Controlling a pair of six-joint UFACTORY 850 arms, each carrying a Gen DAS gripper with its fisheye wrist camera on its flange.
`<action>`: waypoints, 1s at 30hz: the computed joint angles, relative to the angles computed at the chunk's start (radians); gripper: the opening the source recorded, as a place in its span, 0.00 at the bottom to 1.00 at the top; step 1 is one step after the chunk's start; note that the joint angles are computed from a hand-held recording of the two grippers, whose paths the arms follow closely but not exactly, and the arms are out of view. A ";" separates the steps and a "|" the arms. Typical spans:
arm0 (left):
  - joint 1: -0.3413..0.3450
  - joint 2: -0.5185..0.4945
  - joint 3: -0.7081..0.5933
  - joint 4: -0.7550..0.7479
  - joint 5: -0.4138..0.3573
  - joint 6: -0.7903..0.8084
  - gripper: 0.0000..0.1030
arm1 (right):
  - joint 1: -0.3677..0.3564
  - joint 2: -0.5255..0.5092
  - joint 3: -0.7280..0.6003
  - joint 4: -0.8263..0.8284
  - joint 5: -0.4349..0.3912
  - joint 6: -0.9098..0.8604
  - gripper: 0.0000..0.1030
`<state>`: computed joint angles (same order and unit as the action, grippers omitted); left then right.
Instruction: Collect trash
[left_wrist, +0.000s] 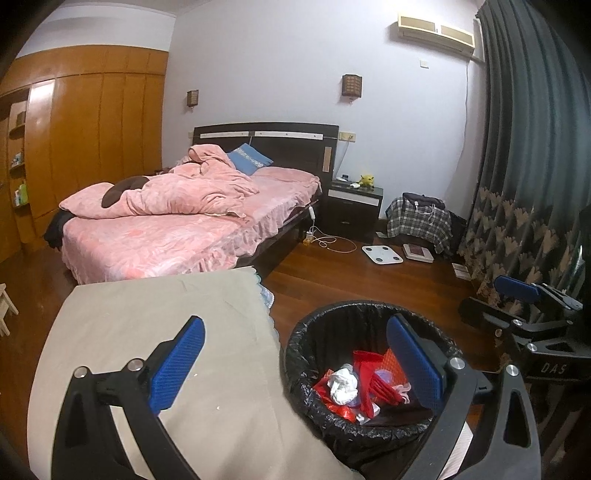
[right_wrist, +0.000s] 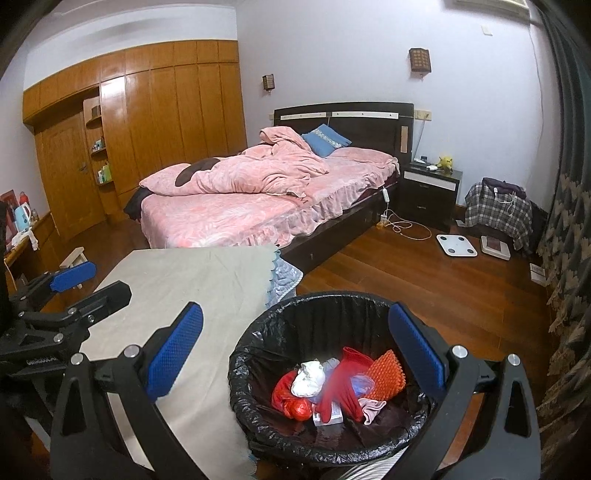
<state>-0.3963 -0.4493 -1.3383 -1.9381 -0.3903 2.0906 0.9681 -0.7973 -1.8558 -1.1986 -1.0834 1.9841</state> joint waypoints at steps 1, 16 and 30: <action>0.000 0.003 0.003 -0.005 0.001 0.005 0.94 | 0.001 -0.001 -0.002 -0.001 -0.001 -0.001 0.95; -0.001 0.012 0.012 -0.038 0.013 0.033 0.94 | 0.001 -0.011 -0.024 0.003 -0.002 -0.015 0.95; -0.001 0.012 0.013 -0.045 0.016 0.044 0.94 | 0.000 -0.013 -0.026 0.003 0.000 -0.017 0.95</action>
